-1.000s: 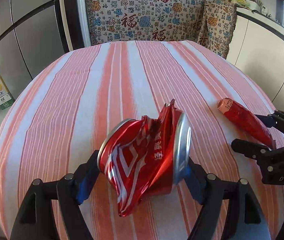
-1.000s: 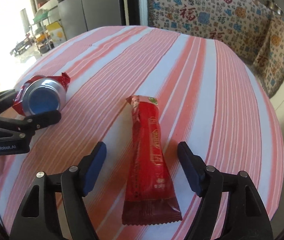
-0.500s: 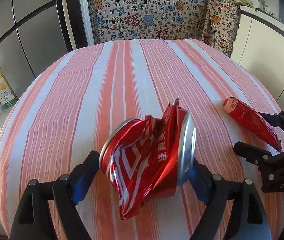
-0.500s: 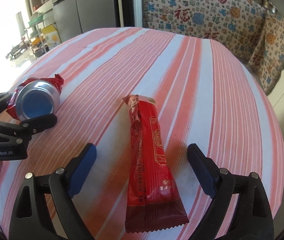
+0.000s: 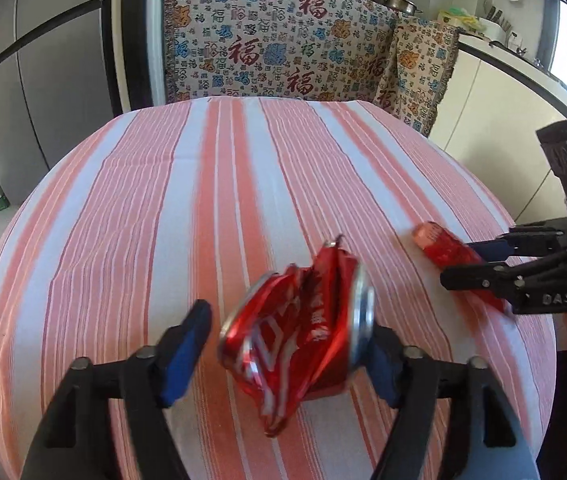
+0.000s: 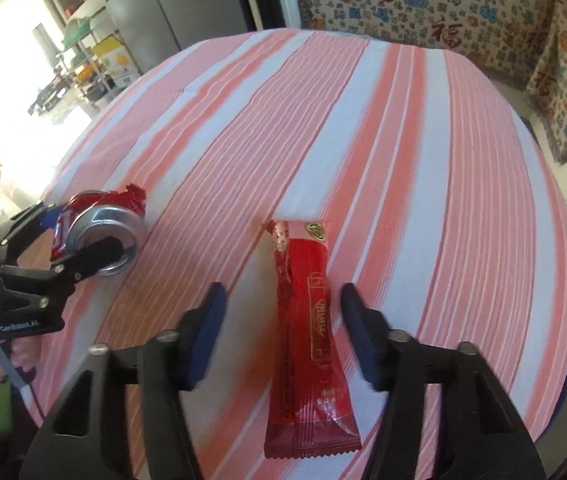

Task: Collect trash
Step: 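Hold the red can in the left tool while the right tool grasps the red snack wrapper, then carry the red can and red wrapper over the wastebasket and open both tools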

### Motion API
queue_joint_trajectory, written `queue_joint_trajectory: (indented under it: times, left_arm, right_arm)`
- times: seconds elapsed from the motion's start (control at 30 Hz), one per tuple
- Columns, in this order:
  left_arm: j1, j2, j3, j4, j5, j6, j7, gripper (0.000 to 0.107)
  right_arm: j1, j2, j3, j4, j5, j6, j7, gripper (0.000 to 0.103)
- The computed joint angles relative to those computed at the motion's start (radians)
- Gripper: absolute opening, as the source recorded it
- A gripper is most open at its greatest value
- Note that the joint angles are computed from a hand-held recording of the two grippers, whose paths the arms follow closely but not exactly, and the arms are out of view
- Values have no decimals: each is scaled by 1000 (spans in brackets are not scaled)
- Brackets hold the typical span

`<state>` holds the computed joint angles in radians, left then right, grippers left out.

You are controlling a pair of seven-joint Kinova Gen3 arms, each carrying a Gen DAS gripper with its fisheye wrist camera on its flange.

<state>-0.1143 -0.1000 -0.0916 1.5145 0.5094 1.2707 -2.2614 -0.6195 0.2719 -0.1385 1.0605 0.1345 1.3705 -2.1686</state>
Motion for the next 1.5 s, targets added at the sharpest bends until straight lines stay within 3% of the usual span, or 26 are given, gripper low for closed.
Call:
queue_joint_trajectory:
  times: [0.1, 0.2, 0.33, 0.43, 0.53, 0.67, 0.8, 0.93, 1.03, 1.1, 1.13, 1.17, 1.2, 1.27, 1.33, 1.43, 1.5]
  left_arm:
    - [17, 4, 23, -19, -22, 10, 6, 61]
    - [35, -7, 28, -31, 5, 23, 26, 61]
    - [89, -14, 68, -68, 63, 51, 78, 61]
    - [167, -21, 130, -87, 92, 33, 127, 61]
    - [263, 27, 206, -148, 114, 20, 203, 61]
    - [434, 138, 319, -248, 26, -53, 352, 61]
    - [619, 301, 394, -369, -105, -102, 501, 62]
    - [795, 462, 403, -503, -243, -112, 616, 62]
    - [876, 558, 382, -573, -293, -114, 662, 63]
    - [914, 629, 372, -636, -311, -92, 688, 65]
    - [926, 670, 370, -676, -311, -75, 696, 65]
    - [936, 707, 368, -713, -311, -58, 705, 65]
    - [940, 725, 362, -732, -307, -35, 709, 65]
    - [956, 756, 353, -779, -310, 4, 722, 65]
    - [964, 740, 346, -761, -311, -14, 713, 65]
    - [974, 643, 335, -636, -323, -97, 690, 66]
    - [969, 598, 344, -599, -345, -121, 687, 78]
  right_arm:
    - [-1, -17, 3, 3, 6, 19, 6, 15]
    - [-7, -139, 62, 134, -46, -81, -21, 14]
    - [153, -325, -9, 288, -44, -129, -84, 13]
    - [269, -464, 6, 376, -70, -107, -77, 13]
    - [330, -592, 70, 449, -42, -60, -44, 13]
    - [434, -692, 177, 529, -37, -4, 22, 13]
    - [515, -733, 281, 643, -54, -42, 81, 13]
    - [580, -748, 394, 764, -96, -128, 146, 13]
    - [612, -735, 480, 854, -140, -229, 192, 14]
    - [627, -724, 537, 910, -172, -296, 239, 20]
    - [645, -716, 555, 942, -184, -330, 251, 27]
    - [660, -712, 575, 960, -199, -350, 267, 43]
    - [677, -712, 591, 981, -210, -370, 272, 48]
    - [723, -710, 599, 996, -222, -377, 290, 51]
    - [757, -723, 586, 984, -212, -352, 292, 56]
    - [831, -733, 520, 935, -180, -294, 305, 66]
    - [858, -764, 478, 898, -156, -242, 300, 82]
